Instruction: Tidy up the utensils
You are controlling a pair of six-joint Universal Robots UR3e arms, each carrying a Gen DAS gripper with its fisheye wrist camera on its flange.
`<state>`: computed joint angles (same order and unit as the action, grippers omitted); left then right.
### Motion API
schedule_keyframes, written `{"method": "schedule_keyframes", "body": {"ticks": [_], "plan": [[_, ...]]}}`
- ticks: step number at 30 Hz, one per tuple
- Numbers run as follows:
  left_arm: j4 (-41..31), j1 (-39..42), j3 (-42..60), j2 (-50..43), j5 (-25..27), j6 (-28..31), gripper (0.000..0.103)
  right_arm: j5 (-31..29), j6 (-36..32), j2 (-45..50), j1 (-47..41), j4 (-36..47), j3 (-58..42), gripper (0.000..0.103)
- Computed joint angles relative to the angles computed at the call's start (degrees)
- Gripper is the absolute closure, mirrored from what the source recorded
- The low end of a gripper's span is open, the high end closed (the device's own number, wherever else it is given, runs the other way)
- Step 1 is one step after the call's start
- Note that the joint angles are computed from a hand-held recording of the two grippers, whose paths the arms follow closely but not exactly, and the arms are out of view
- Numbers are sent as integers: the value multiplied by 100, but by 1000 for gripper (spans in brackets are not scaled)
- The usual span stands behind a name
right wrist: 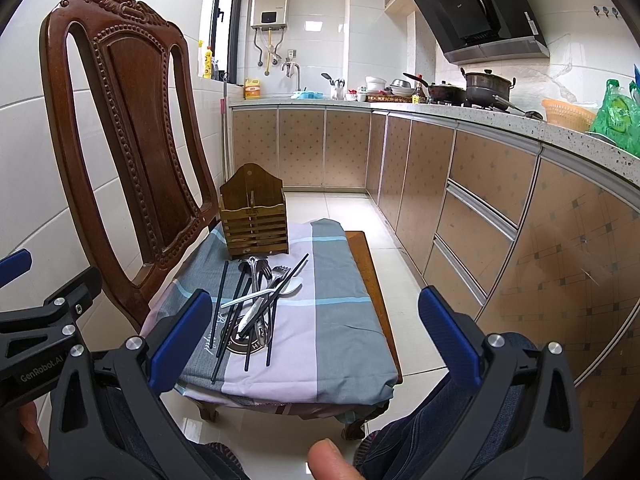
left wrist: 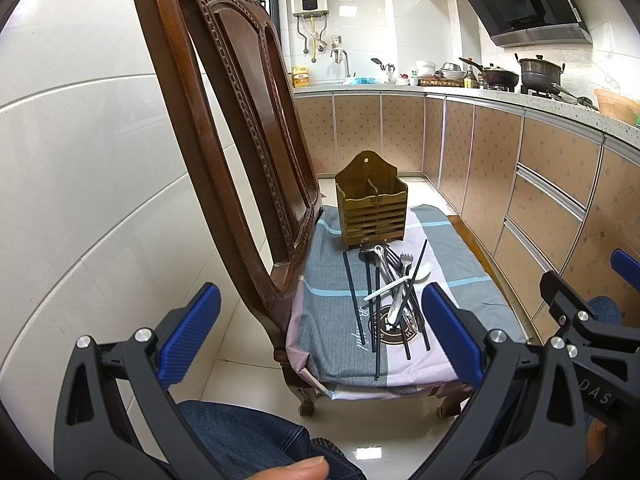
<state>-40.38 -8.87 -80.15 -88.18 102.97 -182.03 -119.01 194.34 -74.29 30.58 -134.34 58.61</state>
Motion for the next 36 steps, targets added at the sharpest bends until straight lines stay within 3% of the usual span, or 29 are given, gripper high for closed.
{"method": "schedule_keyframes", "body": {"ticks": [36], "plan": [[-21, 10, 94, -89, -15, -6, 4, 5, 2, 18, -8, 12, -21, 2]]}}
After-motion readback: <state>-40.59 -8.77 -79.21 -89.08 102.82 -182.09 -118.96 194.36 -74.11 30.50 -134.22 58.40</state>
